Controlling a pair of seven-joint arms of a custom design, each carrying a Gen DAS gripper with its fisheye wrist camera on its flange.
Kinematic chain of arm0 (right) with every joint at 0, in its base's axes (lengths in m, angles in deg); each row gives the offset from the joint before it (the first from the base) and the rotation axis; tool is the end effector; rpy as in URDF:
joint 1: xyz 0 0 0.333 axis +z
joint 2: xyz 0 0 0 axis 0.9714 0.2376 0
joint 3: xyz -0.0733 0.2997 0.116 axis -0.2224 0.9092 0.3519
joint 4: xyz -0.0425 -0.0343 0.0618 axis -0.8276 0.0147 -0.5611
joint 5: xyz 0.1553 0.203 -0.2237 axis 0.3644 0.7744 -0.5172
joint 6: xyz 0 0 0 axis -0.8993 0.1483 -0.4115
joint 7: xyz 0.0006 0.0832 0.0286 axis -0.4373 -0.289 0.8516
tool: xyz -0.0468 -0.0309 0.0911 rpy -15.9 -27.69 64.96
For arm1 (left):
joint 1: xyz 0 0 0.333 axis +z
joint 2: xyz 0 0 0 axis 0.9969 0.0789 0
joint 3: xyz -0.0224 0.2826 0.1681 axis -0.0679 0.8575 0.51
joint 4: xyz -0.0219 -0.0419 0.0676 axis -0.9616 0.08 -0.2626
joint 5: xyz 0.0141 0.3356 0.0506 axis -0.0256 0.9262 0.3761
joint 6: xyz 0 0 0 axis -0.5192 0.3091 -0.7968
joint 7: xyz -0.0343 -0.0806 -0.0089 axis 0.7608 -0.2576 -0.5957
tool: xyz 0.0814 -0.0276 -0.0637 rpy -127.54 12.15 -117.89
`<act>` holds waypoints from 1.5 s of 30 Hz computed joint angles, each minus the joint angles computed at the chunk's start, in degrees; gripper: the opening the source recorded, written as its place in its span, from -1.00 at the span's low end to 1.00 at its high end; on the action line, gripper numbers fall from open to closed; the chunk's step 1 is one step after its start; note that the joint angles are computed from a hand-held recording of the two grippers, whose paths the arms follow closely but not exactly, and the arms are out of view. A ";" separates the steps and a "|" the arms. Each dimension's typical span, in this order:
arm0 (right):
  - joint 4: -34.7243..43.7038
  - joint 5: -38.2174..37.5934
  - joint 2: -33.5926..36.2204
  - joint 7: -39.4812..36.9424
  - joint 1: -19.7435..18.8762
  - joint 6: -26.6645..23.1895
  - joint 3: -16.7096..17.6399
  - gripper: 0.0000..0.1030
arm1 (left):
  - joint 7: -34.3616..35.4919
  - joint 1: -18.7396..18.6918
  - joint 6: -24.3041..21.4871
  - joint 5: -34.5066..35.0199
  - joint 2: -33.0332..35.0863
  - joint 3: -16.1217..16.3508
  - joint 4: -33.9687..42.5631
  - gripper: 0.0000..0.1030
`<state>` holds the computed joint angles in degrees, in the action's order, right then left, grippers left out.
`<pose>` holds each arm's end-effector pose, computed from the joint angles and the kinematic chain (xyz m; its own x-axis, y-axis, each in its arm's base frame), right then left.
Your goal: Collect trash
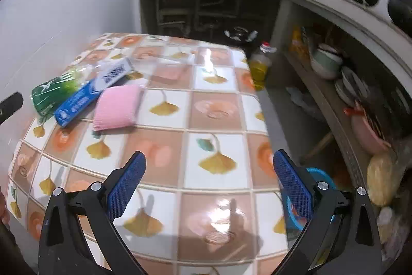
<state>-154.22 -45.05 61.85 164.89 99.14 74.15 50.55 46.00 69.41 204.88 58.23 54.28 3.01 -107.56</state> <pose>0.4027 0.2645 0.7464 -0.2030 -0.9770 0.0656 -0.7303 0.1065 -0.6748 0.4471 -0.2789 0.7278 -0.1533 -0.9678 0.1995 -0.6471 -0.0543 -0.7605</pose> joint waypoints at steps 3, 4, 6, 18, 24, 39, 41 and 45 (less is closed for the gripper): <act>1.54 -2.30 1.43 -0.51 0.72 0.06 0.70 0.85 | -2.06 1.10 2.23 2.73 -2.11 0.48 -4.05 0.89; 1.84 -1.88 1.82 -1.01 0.94 0.55 0.40 0.85 | -2.17 1.15 2.82 2.56 -1.97 0.48 -4.37 0.89; 1.20 0.62 1.78 -2.22 0.99 3.94 -0.87 0.85 | -0.07 0.94 4.61 -0.28 -1.99 1.23 -5.49 0.89; 11.62 29.13 13.94 -18.99 -0.16 14.72 -6.41 0.85 | 12.64 -0.11 11.27 -7.31 1.16 1.40 -5.99 0.89; 28.87 32.03 27.09 -24.38 2.51 5.21 -8.66 0.85 | 16.04 0.22 7.41 -5.68 4.75 0.97 -1.80 0.89; 53.87 31.88 43.13 -28.55 6.96 -9.40 -13.44 0.85 | 20.65 -1.74 -9.03 1.34 14.85 0.75 12.23 0.28; 49.37 32.25 40.98 -28.28 6.76 -7.19 -13.39 0.85 | 20.70 -2.15 -10.21 2.16 15.37 0.85 12.98 0.16; 43.70 31.83 38.04 -28.24 6.61 -4.00 -13.26 0.71 | 20.09 -3.22 -11.49 5.84 15.66 1.27 13.38 -0.07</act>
